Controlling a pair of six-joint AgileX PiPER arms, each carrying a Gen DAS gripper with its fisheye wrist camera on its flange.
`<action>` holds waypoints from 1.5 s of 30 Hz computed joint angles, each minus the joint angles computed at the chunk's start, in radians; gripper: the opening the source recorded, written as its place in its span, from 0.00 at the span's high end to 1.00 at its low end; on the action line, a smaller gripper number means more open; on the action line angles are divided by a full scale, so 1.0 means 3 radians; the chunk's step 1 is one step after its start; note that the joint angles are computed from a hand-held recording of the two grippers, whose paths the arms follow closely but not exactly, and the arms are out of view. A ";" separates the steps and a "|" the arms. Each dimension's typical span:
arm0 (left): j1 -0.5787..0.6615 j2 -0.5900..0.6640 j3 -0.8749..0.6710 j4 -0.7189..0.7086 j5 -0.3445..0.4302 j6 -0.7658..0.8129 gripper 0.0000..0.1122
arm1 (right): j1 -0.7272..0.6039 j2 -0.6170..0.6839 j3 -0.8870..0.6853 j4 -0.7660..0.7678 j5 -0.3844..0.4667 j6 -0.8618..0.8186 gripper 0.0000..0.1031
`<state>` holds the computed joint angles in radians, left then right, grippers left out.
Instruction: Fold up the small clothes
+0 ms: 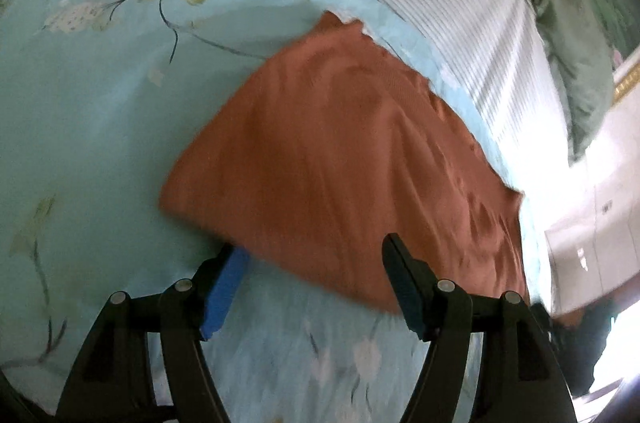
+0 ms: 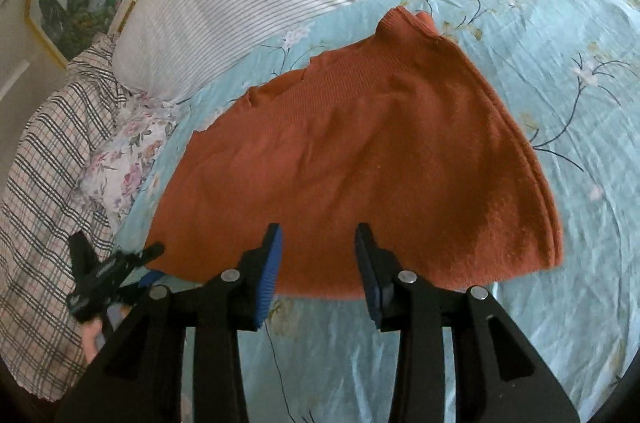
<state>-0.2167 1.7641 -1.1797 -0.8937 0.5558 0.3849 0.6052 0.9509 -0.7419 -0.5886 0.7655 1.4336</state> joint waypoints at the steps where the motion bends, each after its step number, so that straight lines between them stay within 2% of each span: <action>1: 0.0000 0.0066 -0.0078 0.0008 -0.0022 -0.0065 0.38 | -0.0004 -0.0015 0.0005 0.0005 0.0016 -0.0001 0.61; 5: -0.0011 0.0273 -0.0382 0.0172 -0.0086 -0.0404 0.42 | -0.0331 -0.0083 0.0033 0.0291 -0.0130 -0.0387 0.61; 6: -0.0009 0.0297 -0.0431 0.0241 -0.0095 -0.0476 0.48 | -0.0469 -0.0074 0.0021 0.0421 -0.0186 -0.0581 0.61; 7: -0.0027 0.0329 -0.0506 0.0372 -0.0104 -0.0585 0.65 | -0.0613 -0.0062 0.0010 0.0573 -0.0250 -0.0801 0.61; 9: -0.0047 0.0339 -0.0593 0.0544 -0.0092 -0.0654 0.90 | -0.0679 -0.0041 -0.0001 0.0665 -0.0289 -0.0909 0.61; 10: -0.0089 0.0304 -0.0626 0.0643 -0.0124 -0.0692 0.89 | -0.0772 -0.0028 -0.0007 0.0766 -0.0336 -0.1030 0.61; 13: -0.0290 0.0147 -0.0643 0.0929 -0.0270 -0.0795 0.92 | -0.1267 0.0040 -0.0088 0.1430 -0.0472 -0.1862 0.61; 17: -0.0771 0.0053 -0.0852 0.1273 -0.0323 -0.0811 0.92 | -0.1841 0.0134 -0.0226 0.2386 -0.0516 -0.2977 0.61; 22: -0.1501 0.0259 -0.1241 0.2162 -0.0326 -0.1208 0.93 | -0.2453 0.0333 -0.0351 0.3653 -0.0385 -0.4268 0.61; 24: -0.1764 0.0429 -0.1382 0.2671 -0.0316 -0.1512 0.93 | -0.2614 0.0494 -0.0395 0.4062 -0.0316 -0.4658 0.60; 26: -0.1985 0.0616 -0.1463 0.3228 -0.0287 -0.1866 0.93 | -0.2641 0.0741 -0.0510 0.4271 -0.0231 -0.4865 0.47; 29: -0.2174 0.0781 -0.1456 0.3948 -0.0297 -0.2338 0.93 | -0.2613 0.1108 -0.0664 0.4685 -0.0188 -0.5263 0.41; 35: -0.2200 0.0658 -0.1233 0.4307 -0.0481 -0.2526 0.94 | -0.2369 0.2167 -0.1533 0.4919 -0.0005 -0.5536 0.41; 38: -0.2232 0.0626 -0.1184 0.4353 -0.0476 -0.2510 0.94 | -0.2226 0.2556 -0.2036 0.4654 0.0072 -0.5374 0.41; 40: -0.2257 0.0610 -0.1182 0.4372 -0.0463 -0.2481 0.94 | -0.2129 0.2716 -0.2324 0.4352 0.0146 -0.5232 0.66; 41: -0.2271 0.0588 -0.1163 0.4384 -0.0468 -0.2483 0.94 | -0.2105 0.2735 -0.2408 0.4211 0.0187 -0.5150 0.85; 43: -0.2303 0.0541 -0.1169 0.4320 -0.0465 -0.2412 0.95 | -0.2154 0.2563 -0.2343 0.4216 0.0162 -0.5221 0.85; 45: -0.2340 0.0487 -0.1181 0.4306 -0.0465 -0.2396 0.95 | -0.2277 0.2182 -0.2122 0.4325 0.0098 -0.5433 0.85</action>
<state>-0.9186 1.9103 -1.5339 0.3980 0.4163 -0.3339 -0.0780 1.6055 -1.3786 0.7089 0.7949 -0.1964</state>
